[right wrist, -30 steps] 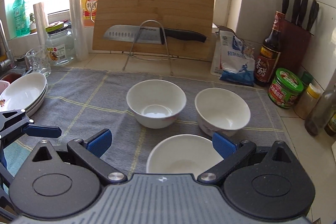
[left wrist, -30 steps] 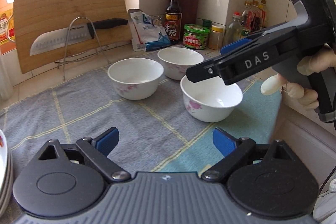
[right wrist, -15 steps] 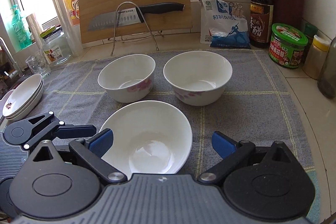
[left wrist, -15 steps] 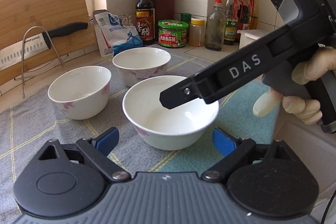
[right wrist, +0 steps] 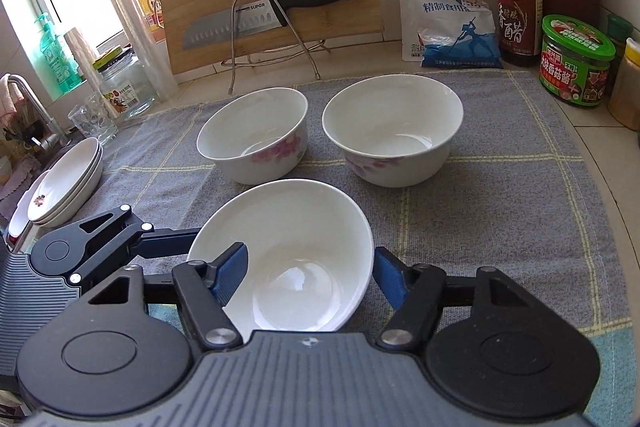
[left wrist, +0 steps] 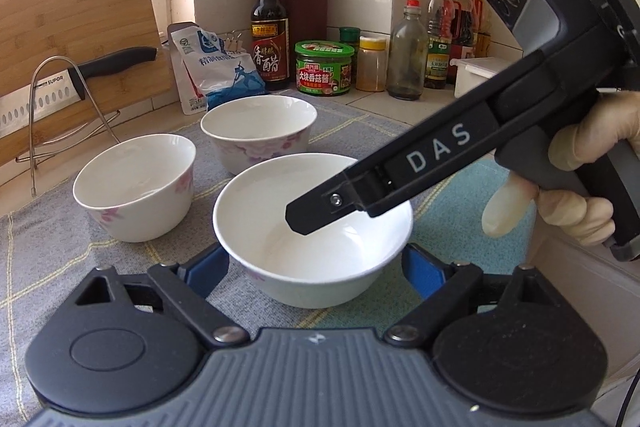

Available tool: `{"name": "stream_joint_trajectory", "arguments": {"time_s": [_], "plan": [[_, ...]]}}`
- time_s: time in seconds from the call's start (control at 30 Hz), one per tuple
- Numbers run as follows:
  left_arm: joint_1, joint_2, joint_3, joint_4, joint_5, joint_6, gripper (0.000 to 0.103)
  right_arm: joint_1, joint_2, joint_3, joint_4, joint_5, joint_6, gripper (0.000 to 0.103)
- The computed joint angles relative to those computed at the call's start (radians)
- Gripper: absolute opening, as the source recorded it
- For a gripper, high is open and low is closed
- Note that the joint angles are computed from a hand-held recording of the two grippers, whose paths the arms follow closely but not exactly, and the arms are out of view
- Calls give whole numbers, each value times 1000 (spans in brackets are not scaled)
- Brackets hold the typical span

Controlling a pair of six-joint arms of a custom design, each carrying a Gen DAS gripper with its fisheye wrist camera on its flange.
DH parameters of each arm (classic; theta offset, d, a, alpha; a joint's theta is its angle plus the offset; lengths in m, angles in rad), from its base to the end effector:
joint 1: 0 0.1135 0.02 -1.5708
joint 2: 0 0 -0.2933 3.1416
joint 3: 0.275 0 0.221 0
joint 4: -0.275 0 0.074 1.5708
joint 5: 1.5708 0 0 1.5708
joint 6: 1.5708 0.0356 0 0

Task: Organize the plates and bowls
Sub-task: 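Grasp a white bowl's rim with the left tool while the right tool grips the opposite rim, then lift and carry the bowl toward the plate stack with both tools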

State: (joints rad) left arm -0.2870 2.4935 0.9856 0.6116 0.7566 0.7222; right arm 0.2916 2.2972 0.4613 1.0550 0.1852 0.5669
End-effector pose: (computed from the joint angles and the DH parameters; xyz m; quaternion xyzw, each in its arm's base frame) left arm 0.3666 -0.1337 0.0040 0.5309 0.7086 -0.2739 0.3755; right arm 0.2839 0.0784 0.0351 0.1614 0.9055 0.0818 0.3839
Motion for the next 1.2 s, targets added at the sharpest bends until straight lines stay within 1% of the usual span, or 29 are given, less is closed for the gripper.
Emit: {"name": "stream_joint_trajectory", "arguments": {"time_s": [0.13, 0.33, 0.53, 0.7, 0.97, 1.2], "plan": [[2, 1, 7, -8, 3, -4, 91, -3, -2, -5, 7, -8, 9, 71], [5, -8, 2, -20, 0, 7, 91, 5, -16, -3, -19, -5, 19, 71], [30, -40, -33, -27, 11, 14, 91, 38, -39, -5, -34, 7, 47, 71], [77, -71, -67, -36, 24, 20, 91, 76, -66, 12, -71, 0, 29, 71], [159, -110, -99, -41, 19, 8, 91, 121, -71, 92, -130, -47, -11, 71], [239, -132, -117, -48, -4, -3, 91, 153, -46, 207, -210, -117, -60, 71]]}}
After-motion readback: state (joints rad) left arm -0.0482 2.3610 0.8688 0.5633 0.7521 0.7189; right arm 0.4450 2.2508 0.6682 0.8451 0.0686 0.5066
